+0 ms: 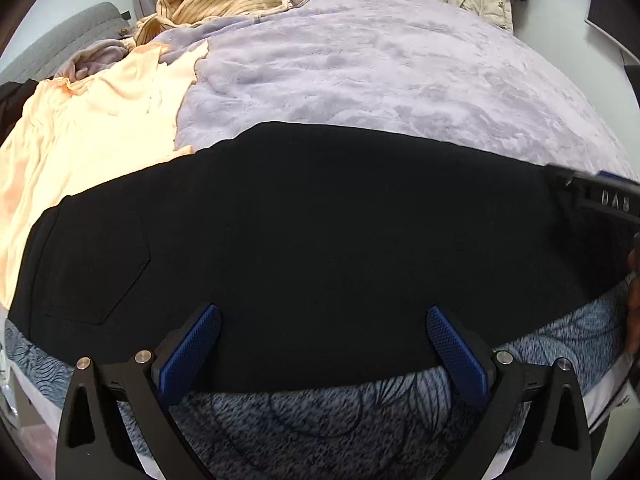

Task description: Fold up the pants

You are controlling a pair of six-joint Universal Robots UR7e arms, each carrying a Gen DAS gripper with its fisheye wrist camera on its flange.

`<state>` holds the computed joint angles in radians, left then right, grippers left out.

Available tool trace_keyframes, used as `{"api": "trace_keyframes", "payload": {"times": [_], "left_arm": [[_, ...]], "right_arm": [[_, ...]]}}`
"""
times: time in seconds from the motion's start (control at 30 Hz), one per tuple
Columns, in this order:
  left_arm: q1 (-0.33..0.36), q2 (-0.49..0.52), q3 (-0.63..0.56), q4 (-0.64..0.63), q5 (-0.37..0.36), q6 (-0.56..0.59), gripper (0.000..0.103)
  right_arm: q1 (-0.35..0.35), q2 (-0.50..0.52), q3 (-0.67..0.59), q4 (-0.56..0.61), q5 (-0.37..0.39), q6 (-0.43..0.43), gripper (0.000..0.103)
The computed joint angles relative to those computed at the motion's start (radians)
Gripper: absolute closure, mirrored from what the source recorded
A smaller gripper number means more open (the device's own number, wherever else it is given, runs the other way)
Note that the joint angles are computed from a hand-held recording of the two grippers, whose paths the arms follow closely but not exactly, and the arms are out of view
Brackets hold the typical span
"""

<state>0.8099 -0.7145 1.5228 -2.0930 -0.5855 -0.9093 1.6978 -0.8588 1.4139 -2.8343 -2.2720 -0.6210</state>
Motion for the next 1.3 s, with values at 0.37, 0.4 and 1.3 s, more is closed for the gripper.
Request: {"api": "trace_keyframes", "payload": {"times": [0.37, 0.4, 1.3], "left_arm": [[-0.055, 0.014, 0.053, -0.084, 0.011, 0.146, 0.0], [-0.046, 0.006, 0.058, -0.108, -0.016, 0.154, 0.0], [0.089, 0.104, -0.364, 0.326, 0.02, -0.069, 0.0]], "right_arm": [[-0.091, -0.329, 0.367, -0.087, 0.147, -0.012, 0.0], [-0.101, -0.339, 0.379, -0.129, 0.143, -0.027, 0.0], [-0.103, -0.211, 0.097, 0.055, 0.122, -0.017, 0.0]]}}
